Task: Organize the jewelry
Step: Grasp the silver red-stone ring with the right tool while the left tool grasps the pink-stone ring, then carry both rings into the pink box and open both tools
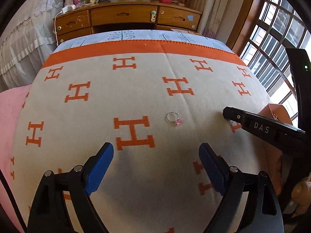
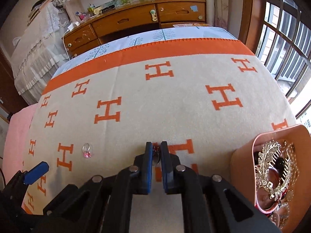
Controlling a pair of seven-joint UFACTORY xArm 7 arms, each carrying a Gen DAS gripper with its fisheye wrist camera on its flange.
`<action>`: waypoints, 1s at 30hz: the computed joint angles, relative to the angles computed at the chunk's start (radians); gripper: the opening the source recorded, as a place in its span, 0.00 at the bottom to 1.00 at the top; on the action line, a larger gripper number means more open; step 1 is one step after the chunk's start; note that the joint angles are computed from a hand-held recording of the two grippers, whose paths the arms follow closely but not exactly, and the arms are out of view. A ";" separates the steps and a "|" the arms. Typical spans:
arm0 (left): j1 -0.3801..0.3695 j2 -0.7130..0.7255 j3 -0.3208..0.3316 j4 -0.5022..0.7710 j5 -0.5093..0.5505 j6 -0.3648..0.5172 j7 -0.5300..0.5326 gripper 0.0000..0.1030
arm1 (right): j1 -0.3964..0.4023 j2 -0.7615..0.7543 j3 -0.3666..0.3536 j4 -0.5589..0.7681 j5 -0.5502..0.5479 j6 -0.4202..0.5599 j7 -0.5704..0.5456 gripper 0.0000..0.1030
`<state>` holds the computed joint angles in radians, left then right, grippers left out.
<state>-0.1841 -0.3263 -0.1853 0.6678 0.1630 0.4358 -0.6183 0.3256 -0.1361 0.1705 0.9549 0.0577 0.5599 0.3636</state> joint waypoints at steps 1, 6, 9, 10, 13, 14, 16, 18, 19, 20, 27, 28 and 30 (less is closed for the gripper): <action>-0.003 0.006 0.004 0.003 -0.009 -0.002 0.002 0.86 | 0.007 -0.007 -0.015 -0.010 0.058 -0.009 -0.033 0.08; -0.015 0.042 0.015 0.026 -0.058 -0.012 -0.006 0.84 | 0.039 -0.071 -0.065 -0.068 0.303 -0.052 -0.203 0.08; -0.019 0.082 0.014 0.065 -0.069 0.001 -0.025 0.70 | 0.058 -0.128 -0.094 -0.104 0.415 -0.075 -0.284 0.08; -0.023 0.098 0.017 0.081 -0.079 0.009 -0.029 0.64 | 0.065 -0.146 -0.104 -0.115 0.447 -0.082 -0.308 0.08; -0.014 0.146 0.001 0.135 -0.038 0.037 -0.102 0.58 | 0.083 -0.194 -0.135 -0.140 0.528 -0.091 -0.376 0.08; -0.017 0.161 0.001 0.153 -0.032 0.050 -0.118 0.56 | 0.088 -0.209 -0.142 -0.150 0.546 -0.093 -0.395 0.08; -0.021 0.189 0.001 0.187 -0.010 0.069 -0.162 0.55 | 0.100 -0.234 -0.159 -0.166 0.587 -0.098 -0.432 0.08; -0.027 0.216 -0.001 0.224 0.026 0.102 -0.212 0.48 | 0.111 -0.252 -0.180 -0.178 0.630 -0.095 -0.470 0.08; -0.030 0.229 -0.003 0.244 0.057 0.125 -0.244 0.35 | 0.116 -0.259 -0.190 -0.184 0.653 -0.093 -0.488 0.08; -0.034 0.237 -0.001 0.258 0.080 0.144 -0.262 0.25 | 0.118 -0.264 -0.198 -0.187 0.672 -0.089 -0.505 0.08; -0.060 0.253 0.038 0.287 0.022 0.181 -0.233 0.07 | 0.107 -0.302 -0.242 -0.213 0.785 -0.061 -0.606 0.08; -0.062 0.248 0.044 0.282 -0.016 0.175 -0.215 0.07 | 0.106 -0.308 -0.247 -0.216 0.801 -0.056 -0.621 0.08; -0.065 0.233 0.051 0.268 -0.084 0.164 -0.178 0.07 | 0.102 -0.322 -0.257 -0.224 0.832 -0.045 -0.650 0.08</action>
